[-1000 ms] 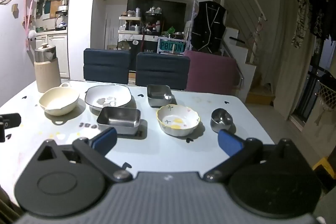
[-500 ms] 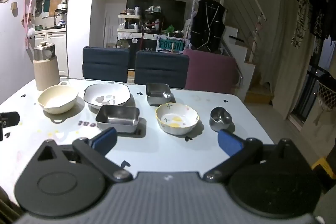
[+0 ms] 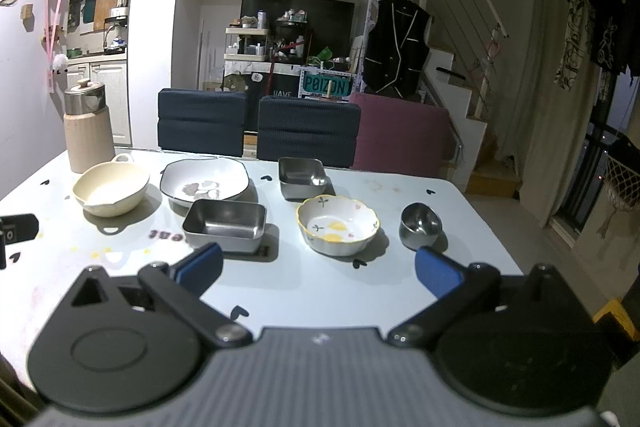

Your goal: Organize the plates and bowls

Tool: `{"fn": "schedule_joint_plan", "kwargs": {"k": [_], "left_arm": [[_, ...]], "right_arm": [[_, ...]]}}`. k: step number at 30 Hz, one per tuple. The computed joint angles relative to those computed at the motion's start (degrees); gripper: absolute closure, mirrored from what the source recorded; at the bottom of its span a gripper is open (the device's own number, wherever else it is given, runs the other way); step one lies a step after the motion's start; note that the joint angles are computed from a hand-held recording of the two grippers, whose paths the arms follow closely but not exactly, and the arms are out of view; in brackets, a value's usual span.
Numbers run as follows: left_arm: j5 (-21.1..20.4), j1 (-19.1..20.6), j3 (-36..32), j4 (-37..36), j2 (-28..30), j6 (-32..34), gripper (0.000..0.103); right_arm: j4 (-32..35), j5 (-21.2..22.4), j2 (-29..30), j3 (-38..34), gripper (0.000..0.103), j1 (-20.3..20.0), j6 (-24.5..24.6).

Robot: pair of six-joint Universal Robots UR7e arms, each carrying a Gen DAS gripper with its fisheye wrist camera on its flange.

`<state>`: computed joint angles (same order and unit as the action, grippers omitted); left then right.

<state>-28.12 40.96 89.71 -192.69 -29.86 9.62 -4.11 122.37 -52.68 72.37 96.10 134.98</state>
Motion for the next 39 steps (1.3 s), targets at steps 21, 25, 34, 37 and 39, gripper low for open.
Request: {"fn": "schedule_joint_plan", "kwargs": {"k": [21, 25, 34, 37, 39], "left_arm": [[0.1, -0.4, 0.0, 0.3, 0.7, -1.1, 0.000], [0.1, -0.5, 0.0, 0.3, 0.7, -1.2, 0.000], [0.0, -0.4, 0.0, 0.5, 0.6, -1.3, 0.000], [0.0, -0.4, 0.0, 0.6, 0.6, -1.4, 0.000], [0.0, -0.4, 0.0, 0.6, 0.6, -1.4, 0.000]], "right_arm": [[0.4, 0.0, 0.1, -0.3, 0.000, -0.1, 0.1], [0.4, 0.0, 0.1, -0.3, 0.000, -0.1, 0.1], [0.5, 0.1, 0.2, -0.4, 0.000, -0.1, 0.2], [0.6, 0.1, 0.2, -0.4, 0.000, -0.1, 0.2], [0.6, 0.1, 0.2, -0.5, 0.000, -0.1, 0.2]]}}
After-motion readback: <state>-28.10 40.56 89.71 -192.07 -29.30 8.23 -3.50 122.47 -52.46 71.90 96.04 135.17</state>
